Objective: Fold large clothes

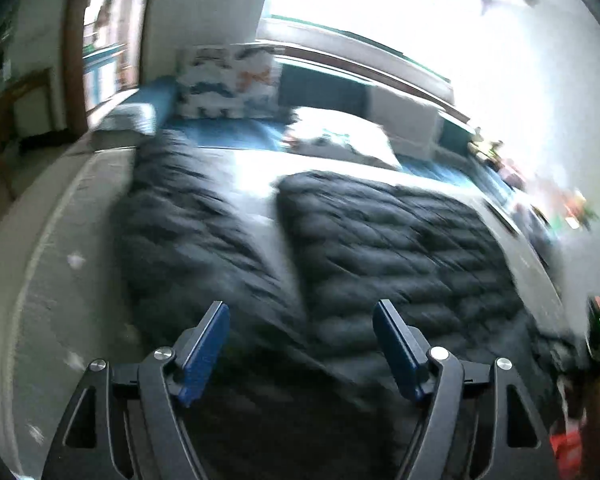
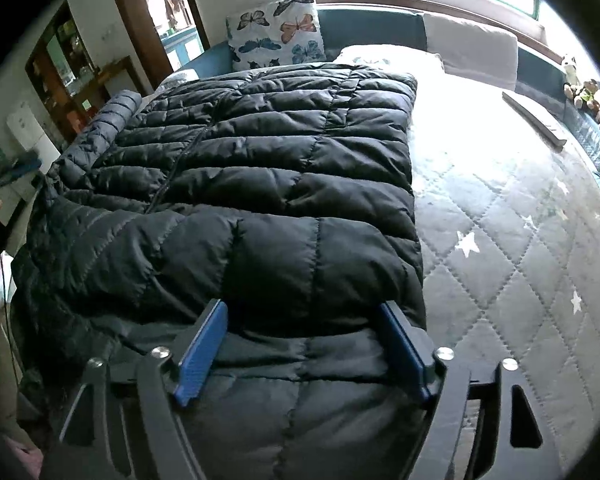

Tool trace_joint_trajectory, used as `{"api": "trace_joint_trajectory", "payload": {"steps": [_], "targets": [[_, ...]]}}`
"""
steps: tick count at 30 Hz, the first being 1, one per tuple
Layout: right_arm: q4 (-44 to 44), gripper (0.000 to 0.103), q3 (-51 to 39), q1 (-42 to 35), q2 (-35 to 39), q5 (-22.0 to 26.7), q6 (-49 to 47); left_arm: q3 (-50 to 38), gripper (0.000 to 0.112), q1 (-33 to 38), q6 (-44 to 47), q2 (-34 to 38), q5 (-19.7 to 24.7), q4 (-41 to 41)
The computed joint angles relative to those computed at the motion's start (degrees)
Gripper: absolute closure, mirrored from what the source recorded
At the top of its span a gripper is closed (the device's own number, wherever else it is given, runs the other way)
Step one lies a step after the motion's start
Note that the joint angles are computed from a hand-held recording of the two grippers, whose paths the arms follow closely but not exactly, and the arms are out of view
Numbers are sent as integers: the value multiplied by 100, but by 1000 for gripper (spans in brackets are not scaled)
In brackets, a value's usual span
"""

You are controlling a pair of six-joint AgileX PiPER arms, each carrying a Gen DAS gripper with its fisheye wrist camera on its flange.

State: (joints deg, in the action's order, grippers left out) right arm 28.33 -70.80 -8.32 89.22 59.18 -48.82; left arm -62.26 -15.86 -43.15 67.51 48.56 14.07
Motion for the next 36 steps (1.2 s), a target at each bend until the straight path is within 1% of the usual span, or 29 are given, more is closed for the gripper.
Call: {"api": "trace_joint_trajectory", "payload": {"steps": [2, 6, 7, 8, 10, 12, 13, 14, 15, 16, 17, 19, 20, 22, 23, 25, 26, 27, 29, 30, 31, 32, 33, 35, 36], "targets": [[3, 11, 33, 41, -12, -54, 54, -90, 34, 1001, 865, 218, -174, -606], [22, 9, 73, 68, -27, -127, 148, -309, 34, 2264, 1733, 882, -544, -1042], [38, 9, 85, 66, -31, -137, 162, -371, 34, 2540, 2000, 1054, -638, -1296], [48, 8, 93, 66, -35, -148, 173, -493, 34, 2905, 2474, 1324, -726, -1779], [29, 8, 102, 85, -47, -167, 209, -671, 34, 3399, 3034, 1664, -787, -2438], [-4, 8, 97, 103, -53, -167, 237, -953, 34, 3942, 3930, 2150, -750, -3493], [-1, 8, 84, 96, -42, -154, 232, -1113, 34, 4173, 4328, 2387, -648, -4025], [-7, 8, 87, 107, -48, -158, 249, -1228, 33, 4354, 4613, 2556, -533, -4414], [-13, 8, 68, 108, -32, -143, 252, -1414, 33, 4471, 4705, 2762, -355, -4593], [-18, 7, 66, 113, -34, -140, 259, -1636, 33, 4508, 4647, 2991, -233, -4543], [-15, 6, 54, 115, -25, -125, 267, -1900, 33, 4469, 4450, 3230, -155, -4263], [-21, 5, 44, 126, -14, -114, 286, -2221, 33, 4426, 4381, 3539, -79, -4037], [-40, 5, 44, 137, -15, -118, 291, -2321, 33, 4411, 4375, 3649, -57, -4041], [-59, 5, 41, 148, -13, -122, 304, -2482, 33, 4445, 4499, 3887, -50, -4314], [-64, 5, 40, 160, -11, -129, 314, -2533, 34, 4480, 4601, 3985, -103, -4481], [-64, 4, 53, 168, -17, -147, 317, -2506, 36, 4466, 4710, 4031, -236, -4565], [-61, 4, 48, 166, -14, -142, 320, -2487, 47, 4426, 4716, 4040, -373, -4523], [-55, 4, 53, 165, -13, -147, 307, -2478, 54, 4374, 4703, 4062, -471, -4483], [-51, 4, 48, 166, -11, -141, 314, -2409, 78, 4321, 4609, 4021, -591, -4363], [-50, 4, 39, 166, -4, -139, 314, -2373, 84, 4306, 4562, 3974, -671, -4338], [-55, 4, 33, 171, 0, -144, 314, -2338, 93, 4282, 4488, 3904, -733, -4297], [-55, 4, 35, 171, 8, -156, 301, -2252, 98, 4245, 4334, 3743, -849, -4157], [-71, 4, 34, 183, 11, -173, 310, -2172, 99, 4182, 4148, 3571, -941, -3933], [-111, 3, 37, 211, 4, -199, 334, -1934, 100, 3923, 3366, 3022, -1112, -2982], [-113, 3, 44, 212, -2, -208, 327, -1881, 100, 3783, 2937, 2730, -1129, -2448]]}}
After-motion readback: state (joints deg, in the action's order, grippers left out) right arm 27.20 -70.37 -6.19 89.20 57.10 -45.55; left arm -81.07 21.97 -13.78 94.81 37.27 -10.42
